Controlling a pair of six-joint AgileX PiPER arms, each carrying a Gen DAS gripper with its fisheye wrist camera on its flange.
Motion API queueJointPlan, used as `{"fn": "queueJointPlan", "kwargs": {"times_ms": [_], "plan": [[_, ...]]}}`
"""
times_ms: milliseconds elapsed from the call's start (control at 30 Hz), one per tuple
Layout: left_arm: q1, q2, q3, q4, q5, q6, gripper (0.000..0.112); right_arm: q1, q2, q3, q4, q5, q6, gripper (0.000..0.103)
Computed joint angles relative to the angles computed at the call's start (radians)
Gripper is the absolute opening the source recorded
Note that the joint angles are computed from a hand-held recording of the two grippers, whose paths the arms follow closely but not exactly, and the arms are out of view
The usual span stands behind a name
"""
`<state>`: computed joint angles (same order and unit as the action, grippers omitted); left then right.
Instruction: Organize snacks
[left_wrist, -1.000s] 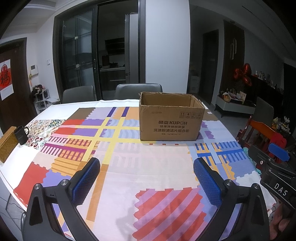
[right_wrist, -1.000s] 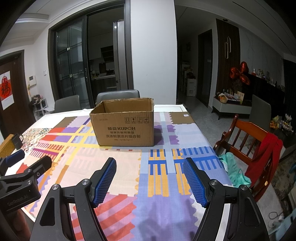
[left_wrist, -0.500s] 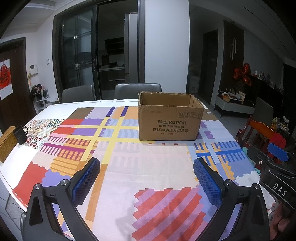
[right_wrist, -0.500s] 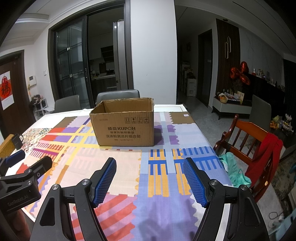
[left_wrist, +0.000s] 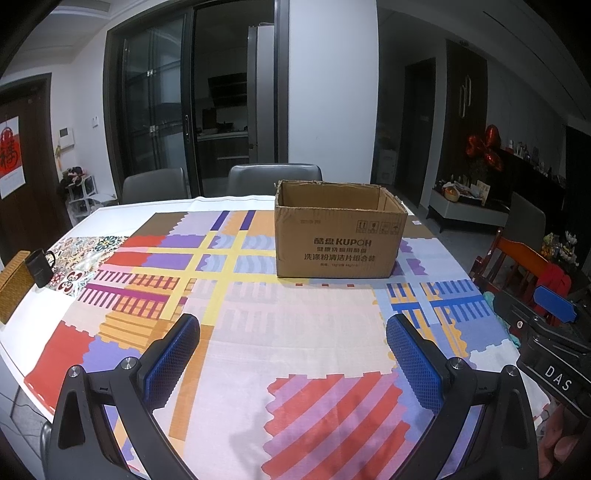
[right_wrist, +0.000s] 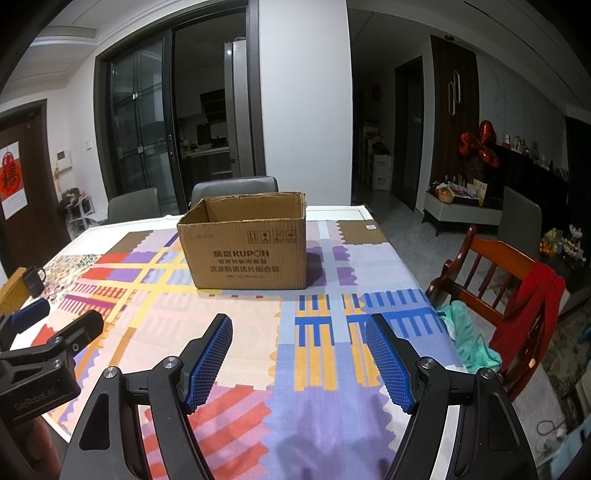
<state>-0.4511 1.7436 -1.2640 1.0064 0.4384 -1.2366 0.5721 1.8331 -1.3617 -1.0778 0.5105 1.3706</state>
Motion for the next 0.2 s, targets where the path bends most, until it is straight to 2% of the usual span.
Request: {"fn": "queueJointPlan", "kwargs": {"times_ms": [200], "plan": [[0.000,0.009,0.007,0.003,-0.012,-0.011,0.103,-0.002,0.000,0.004,-0.005,-0.002,0.006,0.075]]}}
